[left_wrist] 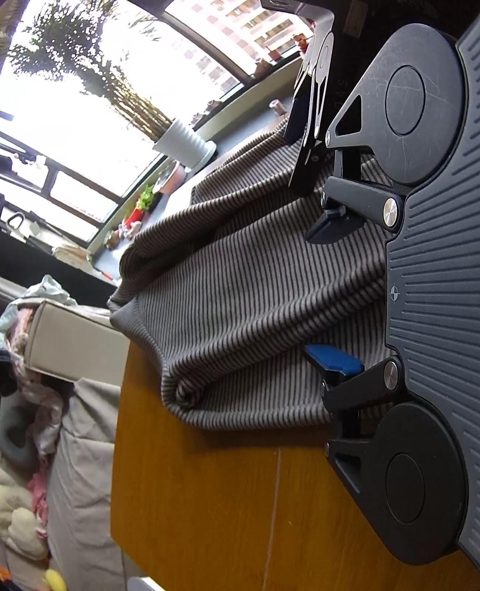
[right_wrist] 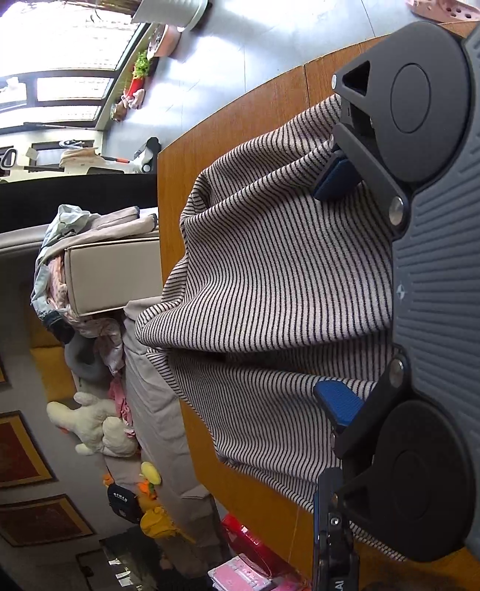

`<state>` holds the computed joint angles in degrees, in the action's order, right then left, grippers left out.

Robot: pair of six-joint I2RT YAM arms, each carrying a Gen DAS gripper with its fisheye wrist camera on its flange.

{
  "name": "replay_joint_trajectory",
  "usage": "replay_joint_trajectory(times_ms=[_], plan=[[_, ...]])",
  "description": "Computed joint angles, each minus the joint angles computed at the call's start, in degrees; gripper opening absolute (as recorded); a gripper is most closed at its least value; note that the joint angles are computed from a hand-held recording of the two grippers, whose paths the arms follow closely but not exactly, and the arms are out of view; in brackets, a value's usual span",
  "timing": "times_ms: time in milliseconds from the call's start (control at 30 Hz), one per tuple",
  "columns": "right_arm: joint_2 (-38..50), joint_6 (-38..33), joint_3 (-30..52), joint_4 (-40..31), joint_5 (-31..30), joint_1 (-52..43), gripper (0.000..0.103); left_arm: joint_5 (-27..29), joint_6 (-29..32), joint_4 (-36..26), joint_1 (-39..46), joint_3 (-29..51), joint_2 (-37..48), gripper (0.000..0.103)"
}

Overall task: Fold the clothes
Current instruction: 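Grasp the striped sweater hem with both grippers and lift it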

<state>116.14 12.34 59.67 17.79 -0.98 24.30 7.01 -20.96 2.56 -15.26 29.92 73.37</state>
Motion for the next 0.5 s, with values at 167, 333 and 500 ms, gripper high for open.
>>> replay_joint_trajectory(times_ms=[167, 333, 500], plan=[[-1.36, -0.65, -3.13, 2.59, -3.16, -1.05, 0.103, -11.9, -0.27, 4.74, -6.72, 0.6, 3.71, 0.014], [-7.27, -7.01, -10.93, 2.73, -4.87, 1.11, 0.103, -17.09, -1.29, 1.66, -4.2, -6.13, -12.71, 0.01], [-17.82, -11.09, -19.94, -2.03, -5.52, 3.82, 0.101, -10.31, 2.32, -13.28, 12.45, -8.0, -34.26, 0.01]])
